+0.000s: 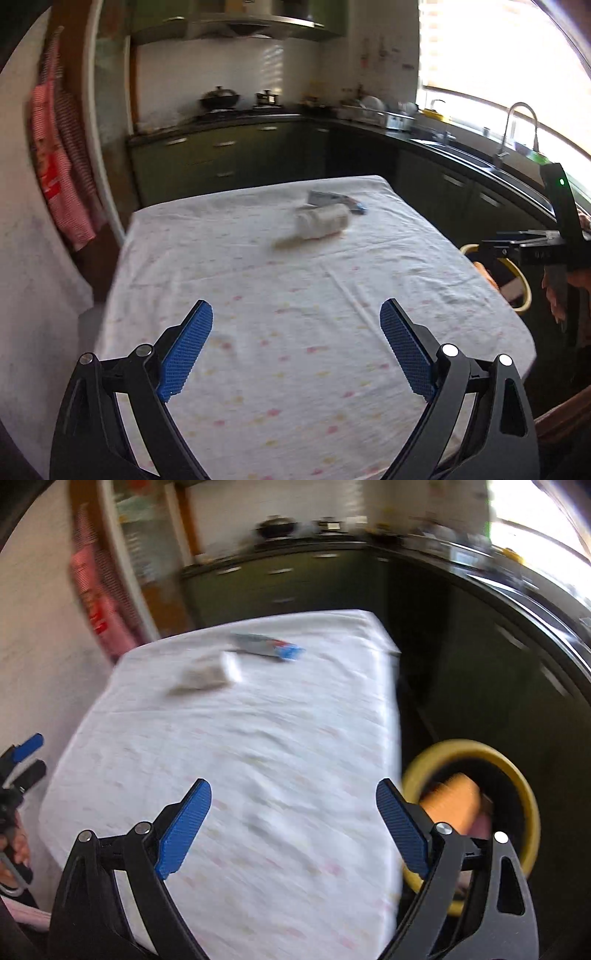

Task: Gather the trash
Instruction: 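Move the right gripper to the white pill bottle and grasp it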

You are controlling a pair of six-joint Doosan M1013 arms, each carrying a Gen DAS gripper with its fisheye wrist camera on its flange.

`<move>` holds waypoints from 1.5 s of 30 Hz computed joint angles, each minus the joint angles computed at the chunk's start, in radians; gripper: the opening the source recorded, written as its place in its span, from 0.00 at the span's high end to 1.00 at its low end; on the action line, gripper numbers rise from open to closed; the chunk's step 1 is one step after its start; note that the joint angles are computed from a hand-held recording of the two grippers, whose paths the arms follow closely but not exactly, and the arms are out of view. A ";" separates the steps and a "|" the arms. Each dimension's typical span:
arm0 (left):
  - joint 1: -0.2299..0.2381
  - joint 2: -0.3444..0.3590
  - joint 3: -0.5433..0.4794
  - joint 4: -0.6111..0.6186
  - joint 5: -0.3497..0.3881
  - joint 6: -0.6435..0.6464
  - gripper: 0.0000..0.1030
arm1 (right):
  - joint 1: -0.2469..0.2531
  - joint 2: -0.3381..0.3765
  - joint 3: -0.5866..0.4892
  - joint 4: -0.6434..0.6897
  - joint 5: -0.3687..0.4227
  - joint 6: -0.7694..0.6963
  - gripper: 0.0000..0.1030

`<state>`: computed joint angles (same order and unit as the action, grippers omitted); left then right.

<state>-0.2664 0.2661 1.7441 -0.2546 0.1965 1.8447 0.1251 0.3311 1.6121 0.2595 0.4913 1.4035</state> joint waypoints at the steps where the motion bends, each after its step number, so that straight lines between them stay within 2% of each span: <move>1: 0.008 -0.005 0.010 0.023 -0.014 -0.023 0.11 | 0.009 0.013 -0.024 0.037 0.011 -0.069 0.17; 5: 0.026 -0.019 0.030 0.017 -0.042 -0.008 0.11 | 0.055 0.092 -0.166 0.004 0.104 -0.218 0.17; 8: 0.034 -0.021 0.038 -0.084 -0.045 0.088 0.10 | 0.079 0.154 -0.273 -0.056 0.177 -0.306 0.17; 9: 0.033 -0.020 0.037 -0.073 -0.045 0.077 0.10 | 0.079 0.172 -0.303 -0.062 0.203 -0.317 0.17; 12: 0.029 -0.011 0.032 0.014 -0.039 -0.002 0.10 | 0.072 0.252 -0.436 -0.035 0.327 -0.251 0.16; 14: 0.029 -0.006 0.028 0.037 -0.039 -0.023 0.10 | 0.065 0.297 -0.500 -0.013 0.382 -0.185 0.16; 17: 0.038 0.004 0.020 -0.094 -0.028 0.094 0.10 | 0.070 0.356 -0.572 -0.017 0.425 -0.080 0.15; 21: 0.050 0.015 0.014 -0.170 -0.010 0.158 0.10 | 0.081 0.418 -0.655 -0.061 0.486 0.040 0.15; 23: 0.055 0.020 0.013 -0.162 -0.007 0.143 0.10 | 0.088 0.438 -0.681 -0.097 0.498 0.077 0.13; 27: 0.072 0.026 0.014 -0.271 0.004 0.227 0.10 | 0.100 0.462 -0.713 -0.154 0.525 0.129 0.13; 31: 0.080 0.029 0.018 -0.297 0.008 0.240 0.10 | 0.114 0.481 -0.738 -0.222 0.536 0.156 0.13; 34: 0.083 0.032 0.018 -0.273 0.012 0.210 0.10 | 0.123 0.497 -0.760 -0.264 0.549 0.186 0.13; 35: 0.083 0.032 0.019 -0.265 0.014 0.202 0.10 | 0.125 0.499 -0.763 -0.279 0.550 0.195 0.15; 36: 0.083 0.032 0.019 -0.253 0.015 0.189 0.10 | 0.127 0.501 -0.765 -0.292 0.553 0.208 0.22; 38: 0.081 0.032 0.017 -0.218 0.017 0.154 0.10 | 0.127 0.503 -0.767 -0.291 0.556 0.225 0.23; 41: 0.076 0.032 0.017 -0.173 0.020 0.113 0.10 | 0.124 0.480 -0.734 -0.272 0.532 0.217 0.23; 45: 0.069 0.029 0.017 -0.154 0.020 0.102 0.10 | 0.108 0.407 -0.632 -0.209 0.462 0.183 0.23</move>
